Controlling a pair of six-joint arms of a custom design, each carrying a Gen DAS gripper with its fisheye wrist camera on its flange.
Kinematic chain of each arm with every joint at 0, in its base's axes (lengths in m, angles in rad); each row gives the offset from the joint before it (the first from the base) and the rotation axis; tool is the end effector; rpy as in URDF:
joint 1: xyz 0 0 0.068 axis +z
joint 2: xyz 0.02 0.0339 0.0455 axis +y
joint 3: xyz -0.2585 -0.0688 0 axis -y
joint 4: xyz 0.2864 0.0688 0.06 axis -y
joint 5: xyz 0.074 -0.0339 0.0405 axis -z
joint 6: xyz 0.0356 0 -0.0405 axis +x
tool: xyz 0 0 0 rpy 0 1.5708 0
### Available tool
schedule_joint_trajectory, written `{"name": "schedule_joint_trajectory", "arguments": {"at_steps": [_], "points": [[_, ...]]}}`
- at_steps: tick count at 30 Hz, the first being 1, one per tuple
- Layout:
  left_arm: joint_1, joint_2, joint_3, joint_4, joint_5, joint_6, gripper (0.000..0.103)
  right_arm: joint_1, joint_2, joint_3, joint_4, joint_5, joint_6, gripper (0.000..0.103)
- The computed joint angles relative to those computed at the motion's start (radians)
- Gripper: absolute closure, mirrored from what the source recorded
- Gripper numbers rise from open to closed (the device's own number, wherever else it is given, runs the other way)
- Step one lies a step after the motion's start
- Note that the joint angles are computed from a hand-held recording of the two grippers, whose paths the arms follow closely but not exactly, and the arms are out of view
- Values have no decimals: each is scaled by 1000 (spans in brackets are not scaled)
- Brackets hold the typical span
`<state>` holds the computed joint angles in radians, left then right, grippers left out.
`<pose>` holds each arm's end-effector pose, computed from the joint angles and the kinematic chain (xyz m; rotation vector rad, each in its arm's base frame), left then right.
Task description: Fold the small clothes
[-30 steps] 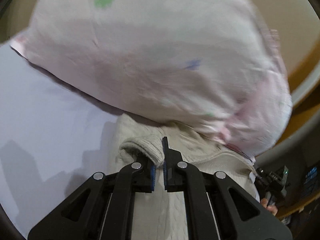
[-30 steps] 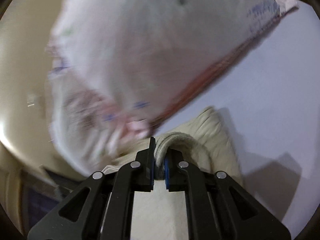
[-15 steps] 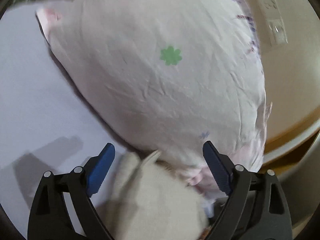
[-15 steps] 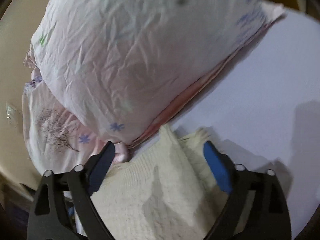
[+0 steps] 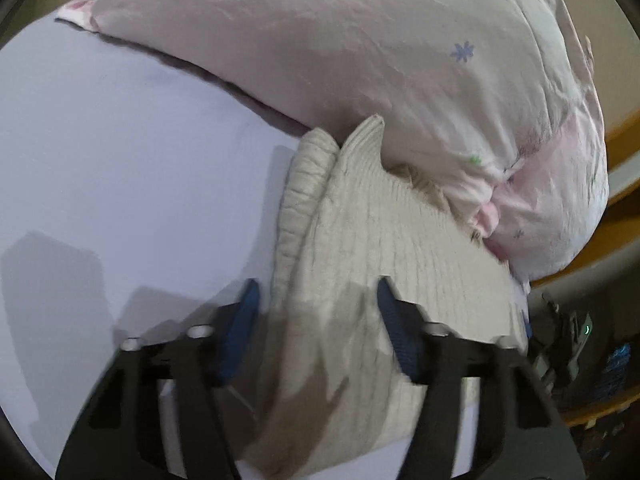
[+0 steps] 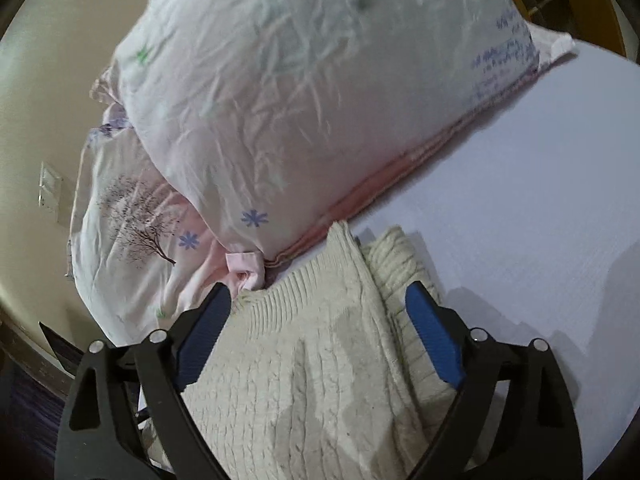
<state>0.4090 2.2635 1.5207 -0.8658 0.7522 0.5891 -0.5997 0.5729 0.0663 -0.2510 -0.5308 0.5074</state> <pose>0.4068 0.1498 0.0630 0.2191 2.6474 -0.9451 0.1409 -0.0745 0.0952 0.9589 2.0526 0.5663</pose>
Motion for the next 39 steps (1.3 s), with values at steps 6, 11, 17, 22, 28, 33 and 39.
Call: {"name": "schedule_joint_trajectory", "arguments": {"at_steps": [6, 11, 17, 22, 28, 33, 39], "points": [[38, 46, 29, -105, 165, -27, 87, -98, 89, 31, 10, -152, -66, 13], [-30, -252, -187, -113, 291, 5, 88, -189, 2, 50, -65, -213, -77, 13], [-447, -594, -530, 188, 326, -223, 88, -362, 100, 85, -55, -355, -136, 13], [-776, -357, -408, 98, 463, -228, 88, -423, 141, 132, -123, -268, -264, 14], [-554, -562, -516, 202, 438, -242, 50, -458, 310, 220, -214, -364, -419, 4], [-382, -573, -574, 334, 59, -158, 31, -278, 538, 340, -349, -270, -512, 2], [-348, -308, -438, 168, 75, -109, 29, -135, 624, 362, -329, -172, -443, 2]]}}
